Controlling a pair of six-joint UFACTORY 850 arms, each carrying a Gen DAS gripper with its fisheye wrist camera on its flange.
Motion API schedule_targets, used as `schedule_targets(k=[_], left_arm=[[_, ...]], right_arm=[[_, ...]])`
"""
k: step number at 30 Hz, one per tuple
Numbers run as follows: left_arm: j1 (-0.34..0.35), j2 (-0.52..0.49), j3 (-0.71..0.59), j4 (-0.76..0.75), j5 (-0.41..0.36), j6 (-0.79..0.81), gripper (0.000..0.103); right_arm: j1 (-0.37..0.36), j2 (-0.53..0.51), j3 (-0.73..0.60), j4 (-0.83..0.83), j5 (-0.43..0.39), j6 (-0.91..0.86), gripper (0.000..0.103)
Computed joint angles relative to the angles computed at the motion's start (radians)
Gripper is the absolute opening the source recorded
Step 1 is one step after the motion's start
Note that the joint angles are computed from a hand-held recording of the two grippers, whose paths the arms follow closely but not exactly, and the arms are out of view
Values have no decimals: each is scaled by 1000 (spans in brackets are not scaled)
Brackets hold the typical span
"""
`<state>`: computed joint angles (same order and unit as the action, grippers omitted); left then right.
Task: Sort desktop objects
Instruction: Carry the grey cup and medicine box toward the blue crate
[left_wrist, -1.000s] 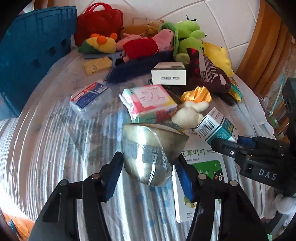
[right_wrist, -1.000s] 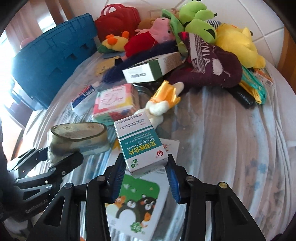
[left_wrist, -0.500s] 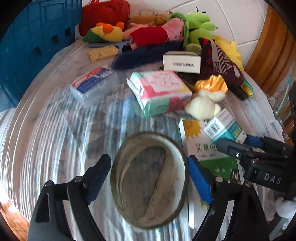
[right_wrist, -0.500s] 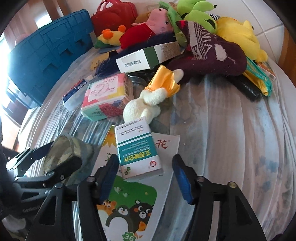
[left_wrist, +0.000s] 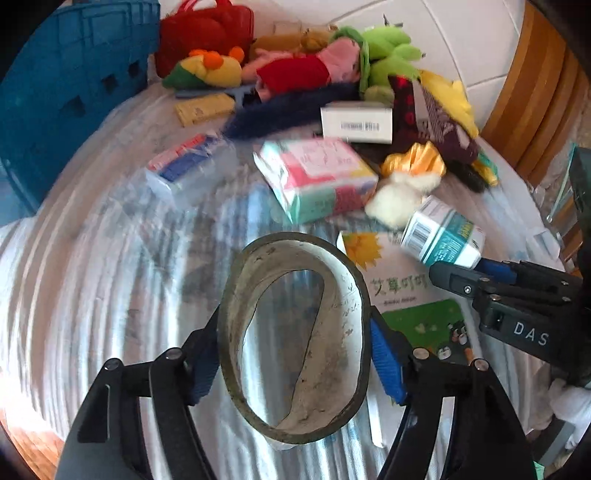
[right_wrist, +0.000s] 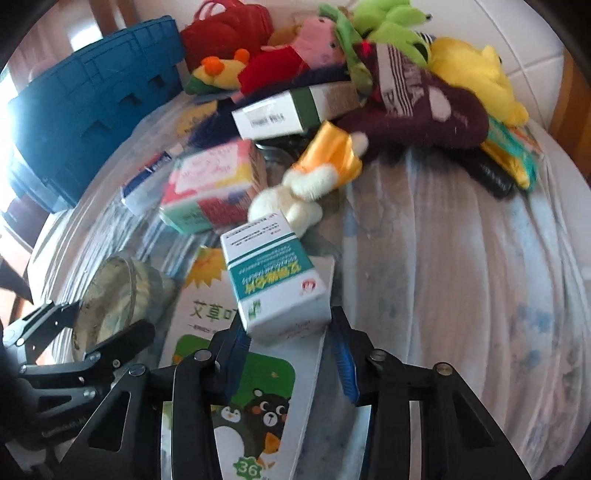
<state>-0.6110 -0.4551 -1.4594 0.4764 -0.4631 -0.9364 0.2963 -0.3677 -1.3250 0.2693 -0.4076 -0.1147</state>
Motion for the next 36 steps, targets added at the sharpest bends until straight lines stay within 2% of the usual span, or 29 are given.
schedule_targets(k=[7,8,9,10,12,13,15,16,17,22,24,28,33,36], left_arm=[[0,62,5,109,-27,-98,70],[2,70,7,116,-31,-106,70],[3,77,11,122,-34,-113,70],[4,83,15,130,-39,-125,70],[7,89,26,133,-47,-135,70],[9,90,32,134,-50,-140,70],[15,88,49,119,-45,-141,70],[19,87,57,109,-42,-139,70],[23,84,64,103,-38,-141,70],[38,72,75,66,-24,-122,70],[45,74,77,52,-16,-101,70],[77,65,63,2,4,-4,70],[130,27,24,-192,46,302,70],[162,-5,-6,-377,60,561,70]], right_arm=[[11,38,-20,41,-16,-46,38],[13,37,-29,48,-25,-57,18],[14,36,-34,63,-33,-70,6],[14,34,-39,81,-39,-84,2],[15,23,-51,103,-59,-103,2],[17,18,-50,106,-55,-100,4],[19,13,-40,107,-42,-90,33],[20,8,-38,121,-40,-94,71],[20,6,-36,137,-39,-102,93],[27,-25,-61,203,-32,-108,93],[34,-44,-85,185,-31,-62,89],[59,-76,-131,72,-36,91,73],[84,-109,-165,-95,-30,353,70],[110,-127,-178,-281,-39,606,65]])
